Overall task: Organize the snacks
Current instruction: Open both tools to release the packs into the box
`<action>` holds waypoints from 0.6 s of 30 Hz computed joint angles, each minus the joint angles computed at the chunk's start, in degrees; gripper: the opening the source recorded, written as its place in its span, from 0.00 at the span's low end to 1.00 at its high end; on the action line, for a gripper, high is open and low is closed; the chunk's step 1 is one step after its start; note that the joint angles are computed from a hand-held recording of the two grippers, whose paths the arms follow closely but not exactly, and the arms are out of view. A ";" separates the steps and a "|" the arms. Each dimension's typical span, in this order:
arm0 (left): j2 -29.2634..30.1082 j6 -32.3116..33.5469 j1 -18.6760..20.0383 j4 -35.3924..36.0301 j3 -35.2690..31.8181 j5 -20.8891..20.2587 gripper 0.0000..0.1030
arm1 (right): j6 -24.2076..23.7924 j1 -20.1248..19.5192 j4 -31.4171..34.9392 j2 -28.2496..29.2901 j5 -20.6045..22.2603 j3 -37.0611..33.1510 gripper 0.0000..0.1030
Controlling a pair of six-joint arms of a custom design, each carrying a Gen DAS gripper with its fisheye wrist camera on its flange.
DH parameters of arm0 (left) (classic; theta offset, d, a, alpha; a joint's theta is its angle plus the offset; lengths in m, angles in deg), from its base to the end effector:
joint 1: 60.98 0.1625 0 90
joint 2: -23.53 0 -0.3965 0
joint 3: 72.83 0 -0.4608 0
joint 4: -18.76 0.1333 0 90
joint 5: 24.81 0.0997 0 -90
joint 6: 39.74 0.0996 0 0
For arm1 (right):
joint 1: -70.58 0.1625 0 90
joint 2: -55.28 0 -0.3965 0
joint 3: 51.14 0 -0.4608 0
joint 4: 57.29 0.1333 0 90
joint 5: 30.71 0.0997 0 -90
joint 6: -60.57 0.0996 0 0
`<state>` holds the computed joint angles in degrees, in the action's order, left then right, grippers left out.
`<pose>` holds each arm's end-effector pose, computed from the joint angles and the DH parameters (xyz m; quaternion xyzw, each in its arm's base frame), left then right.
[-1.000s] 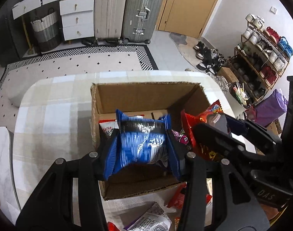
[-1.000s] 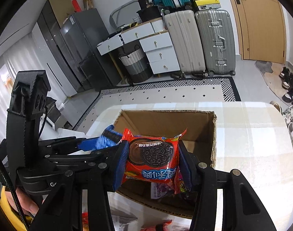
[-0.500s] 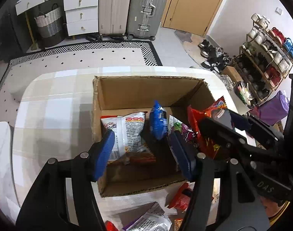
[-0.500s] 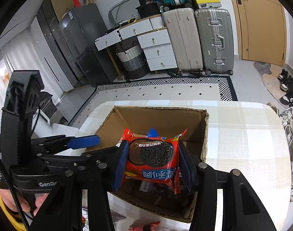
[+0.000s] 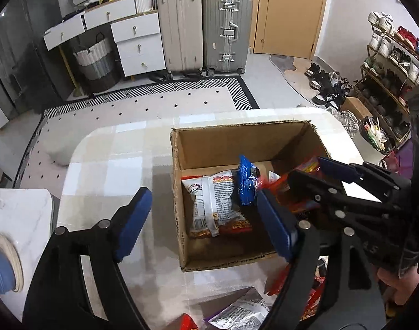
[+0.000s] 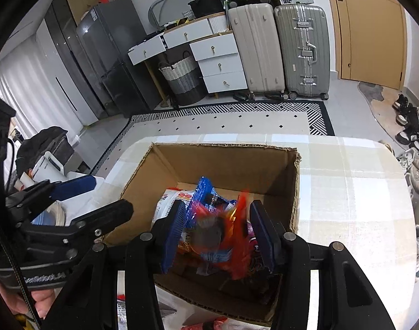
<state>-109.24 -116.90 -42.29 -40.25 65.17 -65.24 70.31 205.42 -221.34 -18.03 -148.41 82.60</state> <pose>-0.1527 -0.2724 0.3005 0.0861 0.8684 -0.3068 0.3798 0.3853 -0.2641 0.0793 0.2636 -0.9278 0.2113 0.1584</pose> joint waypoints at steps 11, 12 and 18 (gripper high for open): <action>-3.22 -9.57 -6.95 10.18 -2.16 -3.06 0.76 | 2.29 3.15 2.03 -2.46 -2.16 0.33 0.52; -3.42 -10.59 -7.94 11.26 -2.35 -3.64 0.76 | 2.59 3.59 2.28 -2.87 -2.28 0.35 0.53; -3.70 -17.79 -15.02 18.28 -3.99 -7.10 0.76 | 4.36 7.13 4.54 -4.79 -3.50 0.04 0.57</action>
